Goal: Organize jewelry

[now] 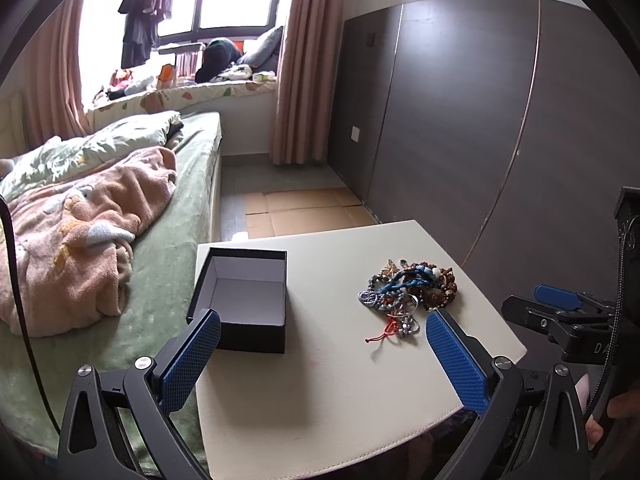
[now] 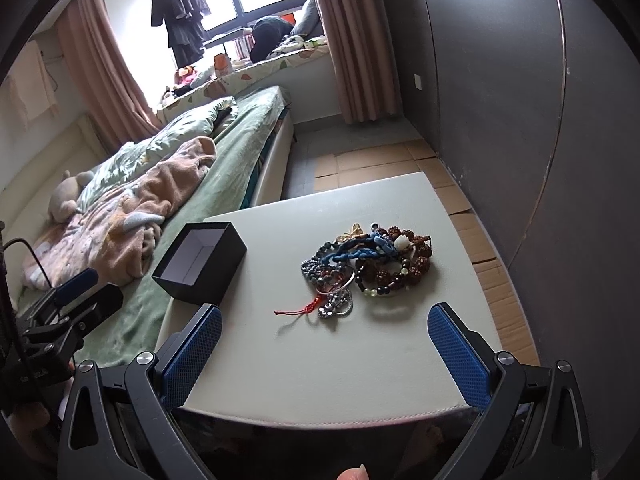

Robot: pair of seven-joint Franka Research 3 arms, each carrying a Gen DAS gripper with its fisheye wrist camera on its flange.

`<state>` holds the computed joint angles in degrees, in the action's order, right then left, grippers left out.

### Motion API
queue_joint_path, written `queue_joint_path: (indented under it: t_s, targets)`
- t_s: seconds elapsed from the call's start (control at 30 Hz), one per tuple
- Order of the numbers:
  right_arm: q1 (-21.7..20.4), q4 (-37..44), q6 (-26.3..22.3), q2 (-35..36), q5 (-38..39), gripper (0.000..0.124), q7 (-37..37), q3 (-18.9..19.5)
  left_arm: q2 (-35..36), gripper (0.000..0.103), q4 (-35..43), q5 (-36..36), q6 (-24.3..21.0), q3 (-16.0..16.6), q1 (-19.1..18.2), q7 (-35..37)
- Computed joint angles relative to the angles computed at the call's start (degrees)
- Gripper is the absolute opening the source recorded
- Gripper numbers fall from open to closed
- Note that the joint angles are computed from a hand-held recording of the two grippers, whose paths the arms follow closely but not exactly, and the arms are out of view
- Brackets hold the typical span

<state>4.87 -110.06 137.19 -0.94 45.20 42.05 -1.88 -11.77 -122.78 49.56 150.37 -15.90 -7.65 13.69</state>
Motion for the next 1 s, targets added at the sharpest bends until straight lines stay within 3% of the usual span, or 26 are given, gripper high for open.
queue_joint_path:
  t_s: [0.47,1.0]
  targets:
    - [-0.38,0.93,-2.61,0.10,1.68,0.103,0.57,-0.35,0.43,0.102,0.44,0.41,0.31,0.10,0.04,-0.34]
    - [-1.88,7.62,-1.37,5.94,-1.39,0.103,11.90,0.21,8.04,0.102,6.98,-1.08,3.55,2.33,-0.94,1.94]
